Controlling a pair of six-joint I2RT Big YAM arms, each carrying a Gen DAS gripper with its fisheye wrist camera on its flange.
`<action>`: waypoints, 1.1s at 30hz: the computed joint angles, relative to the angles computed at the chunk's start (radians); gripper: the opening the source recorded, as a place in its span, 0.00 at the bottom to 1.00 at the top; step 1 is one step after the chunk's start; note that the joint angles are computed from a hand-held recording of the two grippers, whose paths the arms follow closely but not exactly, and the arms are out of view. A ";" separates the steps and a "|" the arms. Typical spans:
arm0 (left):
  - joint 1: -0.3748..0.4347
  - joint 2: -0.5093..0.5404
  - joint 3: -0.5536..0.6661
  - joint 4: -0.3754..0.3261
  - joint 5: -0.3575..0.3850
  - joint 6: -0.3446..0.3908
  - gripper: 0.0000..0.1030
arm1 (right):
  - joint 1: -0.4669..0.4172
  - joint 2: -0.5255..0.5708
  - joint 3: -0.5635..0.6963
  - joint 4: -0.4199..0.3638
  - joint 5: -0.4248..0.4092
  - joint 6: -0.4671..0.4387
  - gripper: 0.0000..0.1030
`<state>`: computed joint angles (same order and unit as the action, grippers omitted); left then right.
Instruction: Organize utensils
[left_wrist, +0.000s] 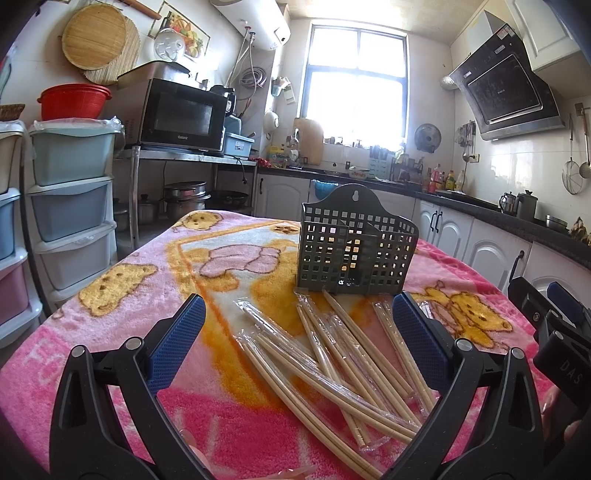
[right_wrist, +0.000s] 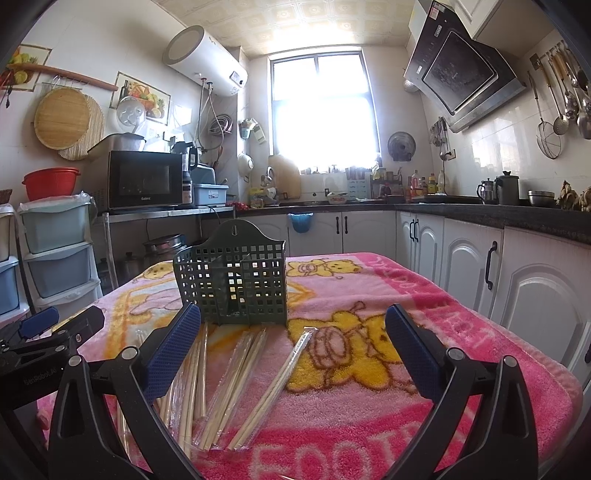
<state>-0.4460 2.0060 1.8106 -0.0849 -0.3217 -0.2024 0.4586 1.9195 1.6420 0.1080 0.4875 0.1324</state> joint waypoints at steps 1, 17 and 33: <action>0.000 0.000 0.000 0.000 0.000 -0.001 0.91 | 0.000 0.000 -0.001 0.002 0.001 0.000 0.94; -0.003 0.003 -0.002 0.003 -0.004 -0.003 0.91 | 0.000 0.002 -0.001 0.002 -0.005 -0.002 0.94; 0.028 0.003 0.027 -0.092 0.004 -0.080 0.91 | -0.013 0.055 0.134 -0.191 -0.080 0.001 0.94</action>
